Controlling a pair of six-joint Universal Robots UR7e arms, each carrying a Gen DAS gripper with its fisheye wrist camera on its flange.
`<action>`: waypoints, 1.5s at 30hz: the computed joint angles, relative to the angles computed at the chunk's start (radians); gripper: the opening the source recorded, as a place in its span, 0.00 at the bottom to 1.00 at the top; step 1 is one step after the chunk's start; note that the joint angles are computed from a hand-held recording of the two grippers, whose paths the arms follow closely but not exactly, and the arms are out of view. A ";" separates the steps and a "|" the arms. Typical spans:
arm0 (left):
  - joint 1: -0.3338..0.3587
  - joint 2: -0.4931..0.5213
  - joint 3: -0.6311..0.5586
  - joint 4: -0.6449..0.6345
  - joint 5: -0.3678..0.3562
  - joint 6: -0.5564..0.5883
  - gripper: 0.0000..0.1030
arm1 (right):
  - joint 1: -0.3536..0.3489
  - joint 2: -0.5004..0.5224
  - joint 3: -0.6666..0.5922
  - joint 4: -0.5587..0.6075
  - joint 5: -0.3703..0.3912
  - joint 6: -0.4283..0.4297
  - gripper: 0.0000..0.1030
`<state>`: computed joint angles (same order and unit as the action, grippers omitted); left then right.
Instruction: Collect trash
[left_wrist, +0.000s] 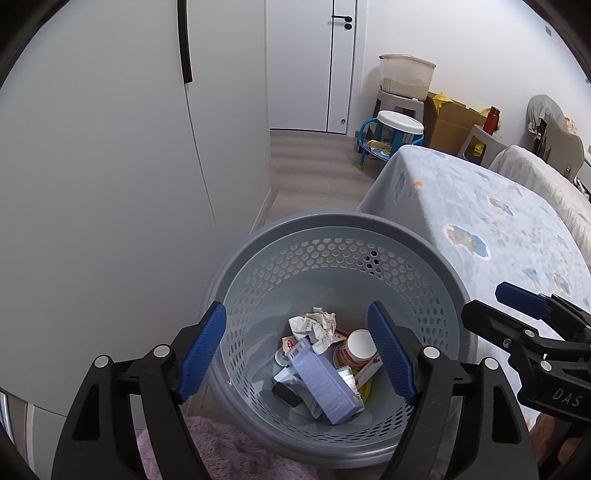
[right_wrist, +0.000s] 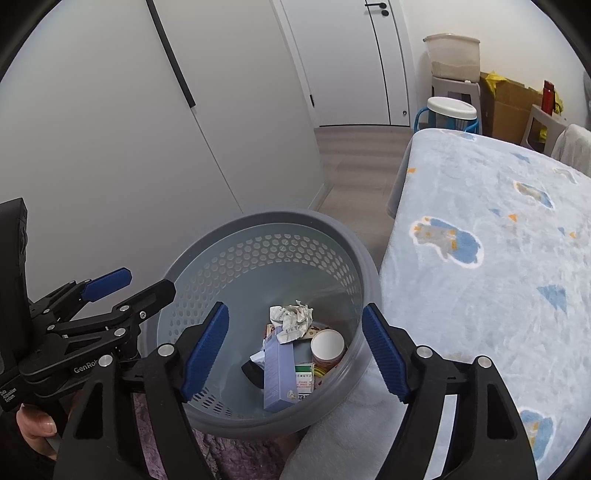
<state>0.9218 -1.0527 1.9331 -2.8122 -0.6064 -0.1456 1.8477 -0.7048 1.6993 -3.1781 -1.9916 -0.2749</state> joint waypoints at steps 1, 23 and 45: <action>0.000 0.000 0.000 0.001 0.003 -0.002 0.76 | 0.001 0.000 0.000 -0.003 -0.002 -0.002 0.73; -0.006 -0.004 0.002 0.053 0.036 -0.055 0.79 | 0.004 -0.008 0.017 -0.023 -0.005 -0.004 0.77; -0.010 -0.013 0.014 0.038 0.036 -0.052 0.79 | 0.011 -0.009 0.017 -0.023 -0.009 -0.006 0.78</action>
<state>0.9116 -1.0660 1.9471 -2.7738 -0.5707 -0.1977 1.8591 -0.7136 1.7166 -3.2016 -2.0001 -0.2807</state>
